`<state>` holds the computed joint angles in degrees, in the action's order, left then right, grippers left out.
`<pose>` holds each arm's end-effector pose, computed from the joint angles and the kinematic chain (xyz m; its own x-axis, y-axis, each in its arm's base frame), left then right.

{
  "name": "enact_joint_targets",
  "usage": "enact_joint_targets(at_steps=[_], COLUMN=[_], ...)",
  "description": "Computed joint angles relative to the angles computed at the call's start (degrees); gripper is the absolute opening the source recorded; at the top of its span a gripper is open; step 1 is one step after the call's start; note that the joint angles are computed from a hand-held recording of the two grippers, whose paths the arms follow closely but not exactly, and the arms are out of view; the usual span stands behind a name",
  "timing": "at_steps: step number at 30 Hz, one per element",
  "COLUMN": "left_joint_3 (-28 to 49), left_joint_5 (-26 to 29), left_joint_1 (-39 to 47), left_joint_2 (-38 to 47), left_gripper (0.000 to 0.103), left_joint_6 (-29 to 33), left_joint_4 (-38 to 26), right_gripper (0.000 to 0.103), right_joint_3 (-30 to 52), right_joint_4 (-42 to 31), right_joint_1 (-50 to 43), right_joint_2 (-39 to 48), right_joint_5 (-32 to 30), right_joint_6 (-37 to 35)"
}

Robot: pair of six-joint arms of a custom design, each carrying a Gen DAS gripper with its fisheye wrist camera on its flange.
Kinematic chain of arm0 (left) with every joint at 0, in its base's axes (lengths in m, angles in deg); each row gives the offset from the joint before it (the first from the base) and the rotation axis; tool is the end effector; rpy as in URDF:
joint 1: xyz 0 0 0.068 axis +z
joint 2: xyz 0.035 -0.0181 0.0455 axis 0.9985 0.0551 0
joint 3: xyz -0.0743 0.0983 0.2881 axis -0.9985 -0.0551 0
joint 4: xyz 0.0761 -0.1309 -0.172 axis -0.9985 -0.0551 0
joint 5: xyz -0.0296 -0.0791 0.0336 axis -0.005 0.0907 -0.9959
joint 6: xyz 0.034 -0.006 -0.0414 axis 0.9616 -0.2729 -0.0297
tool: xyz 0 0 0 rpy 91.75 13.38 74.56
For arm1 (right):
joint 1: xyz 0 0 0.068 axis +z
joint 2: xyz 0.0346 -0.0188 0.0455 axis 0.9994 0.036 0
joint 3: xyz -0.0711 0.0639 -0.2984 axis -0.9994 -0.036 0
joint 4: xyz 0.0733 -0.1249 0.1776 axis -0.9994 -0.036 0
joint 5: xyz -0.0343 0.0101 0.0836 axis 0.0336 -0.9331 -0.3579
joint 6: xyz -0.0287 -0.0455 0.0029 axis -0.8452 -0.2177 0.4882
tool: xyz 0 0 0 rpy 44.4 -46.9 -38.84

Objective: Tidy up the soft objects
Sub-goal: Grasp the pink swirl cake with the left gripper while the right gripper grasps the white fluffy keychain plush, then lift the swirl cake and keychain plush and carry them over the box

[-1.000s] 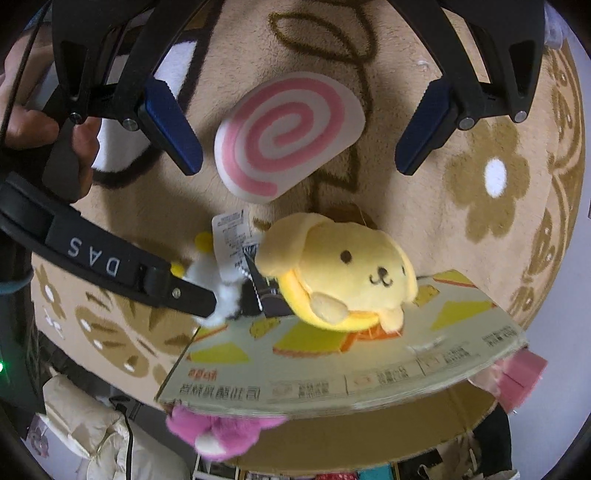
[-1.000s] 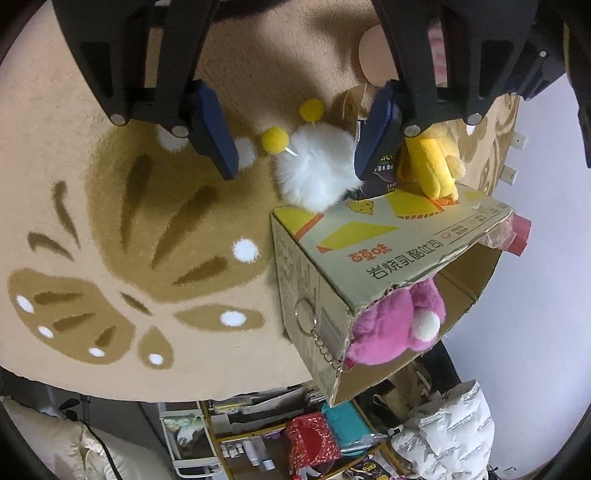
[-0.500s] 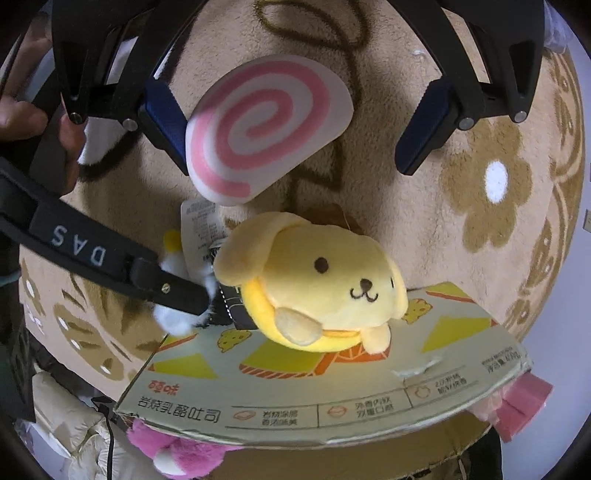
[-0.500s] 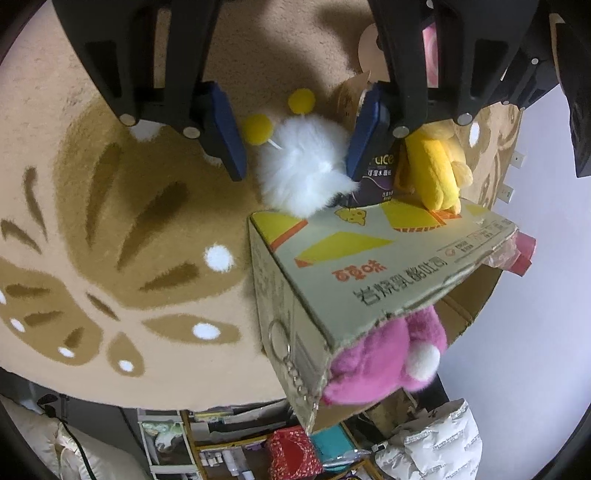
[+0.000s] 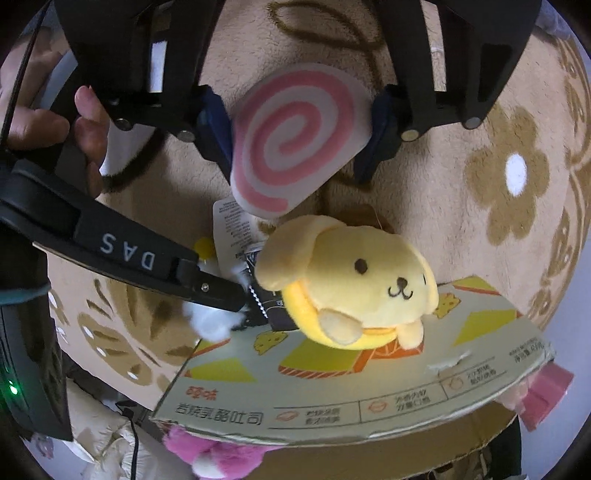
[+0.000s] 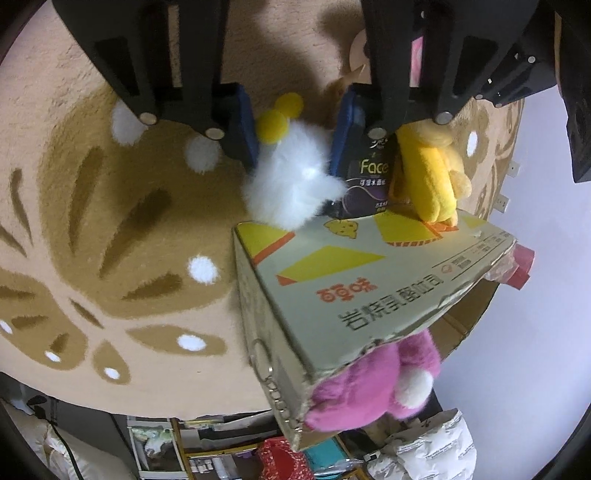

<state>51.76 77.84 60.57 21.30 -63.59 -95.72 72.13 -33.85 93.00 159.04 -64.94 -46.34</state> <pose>0.2397 -0.1230 0.2362 -0.7697 0.5359 -0.3469 0.5898 0.8049 -0.0653 0.2260 0.0241 0.2124 -0.7327 0.5024 -0.4591 0.3156 0.8485 0.4248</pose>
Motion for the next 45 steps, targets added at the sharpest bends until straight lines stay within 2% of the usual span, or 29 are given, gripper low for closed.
enact_joint_targets(at_steps=[2, 3, 7, 16, 24, 31, 35, 45], left_joint_3=[0.27, 0.31, -0.66, -0.59, -0.36, 0.64, 0.29, 0.38], left_joint_5=[0.32, 0.05, -3.71, -2.60, -5.11, -3.78, -4.79, -4.53], left_joint_1=[0.55, 0.80, 1.60, 5.26, 5.43, 9.27, 9.40, 10.31], left_joint_2=[-0.51, -0.92, -3.12, -5.82, -8.96, -11.29, -12.76, -15.31], left_gripper=[0.055, 0.054, 0.049, 0.045, 0.045, 0.044, 0.045, 0.045], left_joint_6=[-0.03, -0.18, 0.03, 0.03, 0.26, -0.05, 0.70, 1.83], left_joint_4=[-0.58, -0.71, 0.85, 0.84, 1.71, 2.02, 2.69, 4.84], right_gripper=[0.030, 0.024, 0.022, 0.014, 0.013, 0.013, 0.013, 0.013], right_joint_3=[0.21, 0.42, 0.80, -0.69, -0.82, 0.24, 1.72, 5.02], right_joint_4=[-0.46, -0.87, -1.71, -3.17, -7.92, -12.67, -15.66, -18.80], right_joint_1=[0.83, 1.31, 2.21, 1.28, 3.92, 7.72, 10.77, 13.24], right_joint_2=[-0.25, -0.35, -1.28, -5.59, -11.04, -16.74, -19.94, -25.55], right_joint_5=[1.34, 2.26, 4.39, 4.97, 7.69, 11.73, 15.00, 18.11], right_joint_6=[0.17, 0.15, 0.47, 0.64, 3.74, 5.74, 7.75, 8.56])
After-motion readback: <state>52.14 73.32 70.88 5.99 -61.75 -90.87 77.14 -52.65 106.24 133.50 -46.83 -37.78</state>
